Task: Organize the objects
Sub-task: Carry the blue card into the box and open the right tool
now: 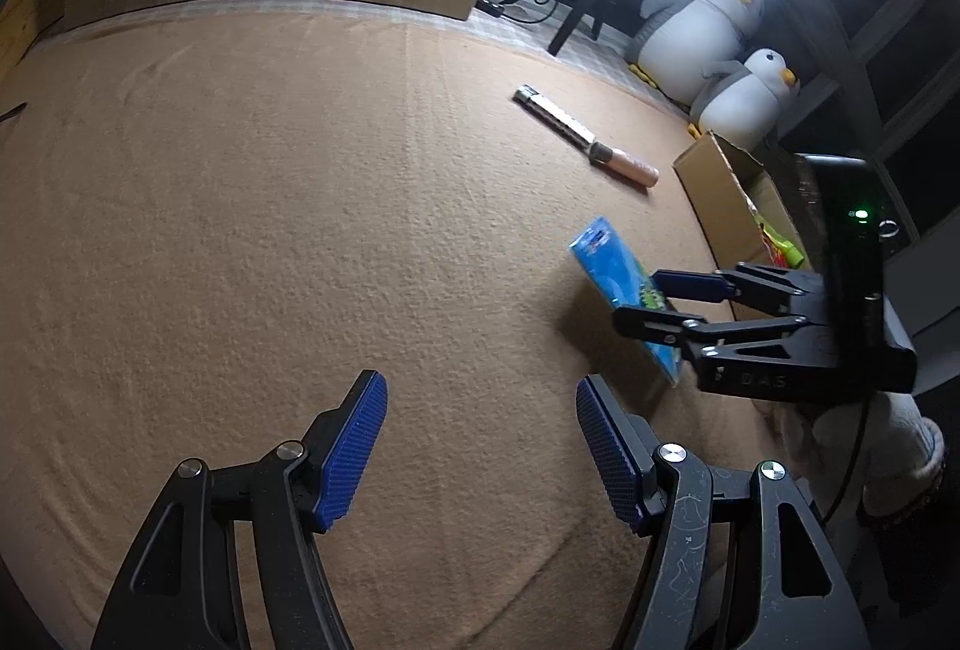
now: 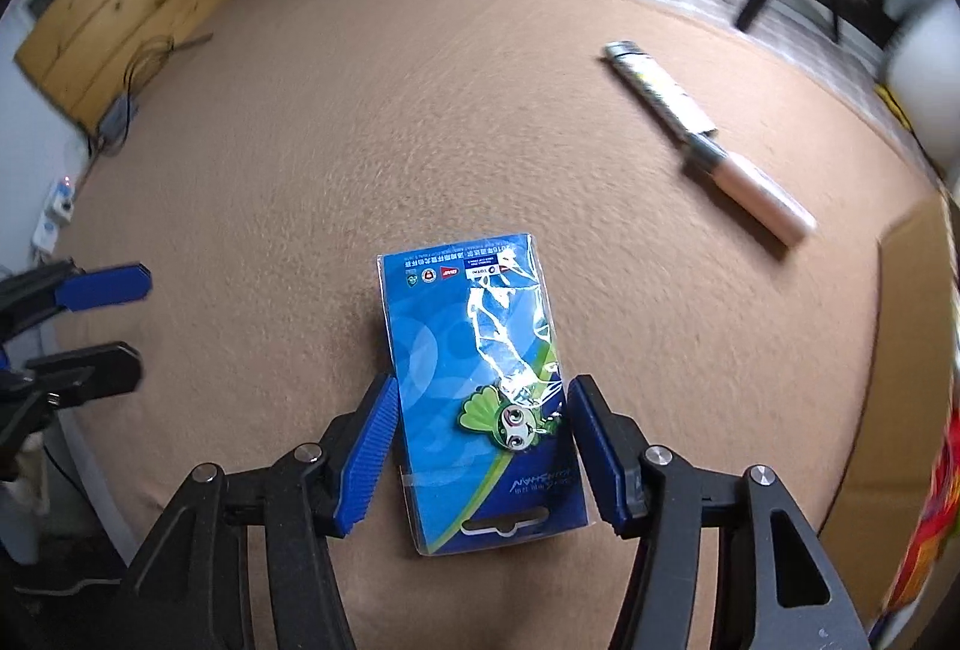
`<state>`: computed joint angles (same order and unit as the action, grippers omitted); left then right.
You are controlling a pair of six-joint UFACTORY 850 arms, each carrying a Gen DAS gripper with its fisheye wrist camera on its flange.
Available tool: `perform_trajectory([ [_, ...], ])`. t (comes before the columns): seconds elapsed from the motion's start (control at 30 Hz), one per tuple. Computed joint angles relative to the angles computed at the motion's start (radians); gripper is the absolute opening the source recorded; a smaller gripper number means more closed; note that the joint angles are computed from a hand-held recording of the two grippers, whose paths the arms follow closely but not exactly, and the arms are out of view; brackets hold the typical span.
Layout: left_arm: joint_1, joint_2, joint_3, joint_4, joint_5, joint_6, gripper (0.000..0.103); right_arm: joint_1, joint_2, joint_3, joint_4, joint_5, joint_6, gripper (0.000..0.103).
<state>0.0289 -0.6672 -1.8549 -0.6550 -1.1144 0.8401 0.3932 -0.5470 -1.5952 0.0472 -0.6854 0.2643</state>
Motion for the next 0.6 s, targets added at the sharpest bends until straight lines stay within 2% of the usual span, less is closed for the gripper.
perform_trajectory([
  [0.07, -0.007, 0.0, 0.0, -0.003, -0.004, 0.004, 0.069, -0.003, -0.015, -0.035, -0.02, -0.001, 0.041, 0.054],
  [0.27, -0.038, 0.002, 0.0, -0.003, -0.01, 0.02, 0.069, 0.002, 0.079, 0.052, -0.112, 0.05, 0.185, 0.054],
  [0.6, -0.087, 0.016, 0.017, -0.005, -0.017, 0.046, 0.069, -0.041, 0.285, 0.266, -0.302, 0.095, 0.47, 0.054],
])
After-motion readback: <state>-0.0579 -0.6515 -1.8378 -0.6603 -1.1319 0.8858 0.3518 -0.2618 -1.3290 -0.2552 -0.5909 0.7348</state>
